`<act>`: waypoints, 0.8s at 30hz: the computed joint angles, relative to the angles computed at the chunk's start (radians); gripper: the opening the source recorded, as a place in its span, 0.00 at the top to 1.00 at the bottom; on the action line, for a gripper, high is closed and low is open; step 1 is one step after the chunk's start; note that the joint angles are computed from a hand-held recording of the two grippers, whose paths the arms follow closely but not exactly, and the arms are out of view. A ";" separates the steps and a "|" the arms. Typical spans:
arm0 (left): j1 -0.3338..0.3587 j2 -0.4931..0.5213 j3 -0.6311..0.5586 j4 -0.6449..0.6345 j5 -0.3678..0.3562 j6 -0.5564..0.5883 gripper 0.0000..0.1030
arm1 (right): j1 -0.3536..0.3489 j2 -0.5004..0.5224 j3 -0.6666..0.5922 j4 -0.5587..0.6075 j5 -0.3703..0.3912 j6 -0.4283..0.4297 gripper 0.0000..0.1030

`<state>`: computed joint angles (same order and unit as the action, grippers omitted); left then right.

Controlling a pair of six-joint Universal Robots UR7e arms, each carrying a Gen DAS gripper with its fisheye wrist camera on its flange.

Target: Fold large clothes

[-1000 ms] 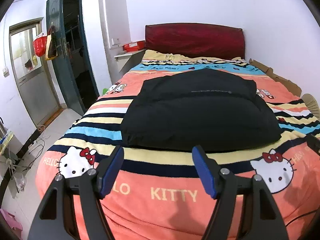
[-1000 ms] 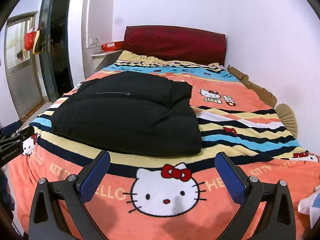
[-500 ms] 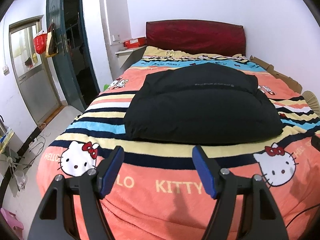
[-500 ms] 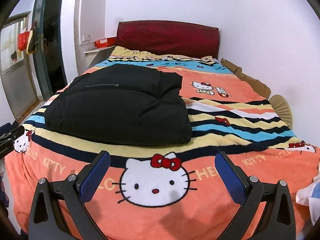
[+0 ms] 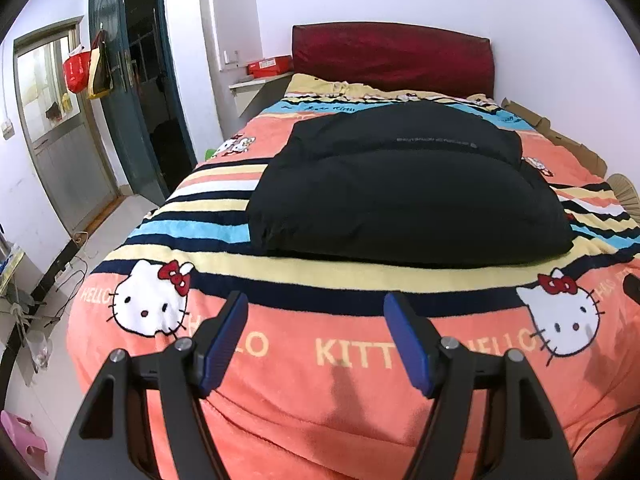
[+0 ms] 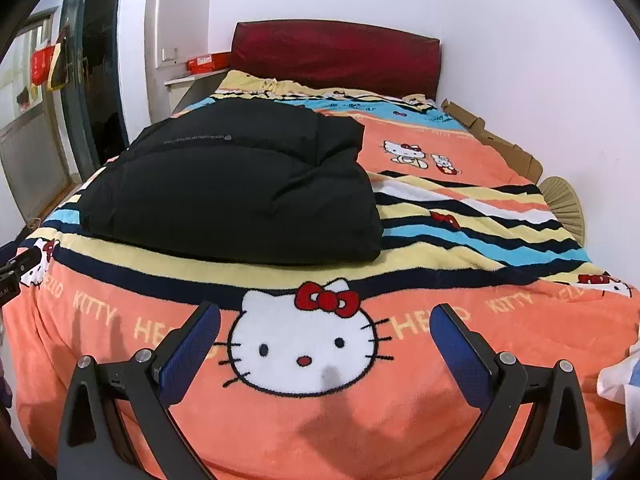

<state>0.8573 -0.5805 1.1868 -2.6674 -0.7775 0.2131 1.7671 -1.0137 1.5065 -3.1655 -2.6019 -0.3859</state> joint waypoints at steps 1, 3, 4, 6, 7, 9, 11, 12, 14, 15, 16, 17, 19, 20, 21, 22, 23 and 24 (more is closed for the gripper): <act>0.001 0.000 0.000 0.003 -0.001 -0.003 0.33 | -0.001 0.000 0.001 0.001 0.000 0.002 0.01; 0.003 0.002 -0.002 0.011 0.000 -0.008 0.33 | -0.005 -0.004 0.006 0.006 0.001 0.009 0.01; 0.004 0.002 -0.002 0.013 0.001 -0.010 0.33 | -0.008 -0.005 0.007 0.011 0.001 0.014 0.01; 0.006 0.004 -0.003 0.017 0.004 -0.010 0.33 | -0.013 -0.011 0.014 0.020 0.004 0.030 0.01; 0.008 0.004 -0.003 0.021 0.004 -0.011 0.33 | -0.016 -0.015 0.017 0.023 0.008 0.034 0.01; 0.010 0.005 -0.003 0.027 0.006 -0.014 0.33 | -0.021 -0.020 0.024 0.026 0.012 0.043 0.01; 0.012 0.006 -0.002 0.031 0.007 -0.015 0.33 | -0.026 -0.024 0.031 0.030 0.015 0.051 0.01; 0.012 0.006 -0.001 0.033 0.007 -0.015 0.33 | -0.028 -0.026 0.034 0.033 0.016 0.056 0.01; 0.013 0.006 0.001 0.035 0.007 -0.013 0.33 | -0.031 -0.028 0.038 0.038 0.016 0.063 0.01; 0.013 0.006 0.002 0.035 0.007 -0.012 0.33 | -0.032 -0.030 0.041 0.041 0.017 0.066 0.01; 0.013 0.006 0.004 0.034 0.006 -0.011 0.33 | -0.035 -0.032 0.044 0.044 0.019 0.069 0.01; 0.013 0.005 0.006 0.033 0.006 -0.011 0.33 | -0.036 -0.033 0.046 0.047 0.020 0.072 0.01; 0.015 0.005 0.007 0.037 0.003 -0.012 0.33 | -0.038 -0.035 0.050 0.051 0.023 0.076 0.01; 0.016 0.005 0.006 0.039 0.003 -0.013 0.33 | -0.039 -0.035 0.050 0.053 0.025 0.077 0.01; 0.016 0.005 0.007 0.041 0.003 -0.015 0.33 | -0.039 -0.036 0.052 0.055 0.026 0.079 0.01; 0.017 0.005 0.008 0.043 0.001 -0.018 0.33 | -0.040 -0.037 0.052 0.057 0.026 0.082 0.01; 0.018 0.004 0.008 0.045 -0.001 -0.021 0.33 | -0.041 -0.038 0.054 0.059 0.028 0.085 0.01; 0.019 0.004 0.008 0.046 -0.003 -0.022 0.33 | -0.042 -0.040 0.056 0.060 0.030 0.087 0.01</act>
<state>0.8761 -0.5762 1.1946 -2.6212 -0.7807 0.1907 1.7249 -1.0533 1.5627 -3.1053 -2.5717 -0.2990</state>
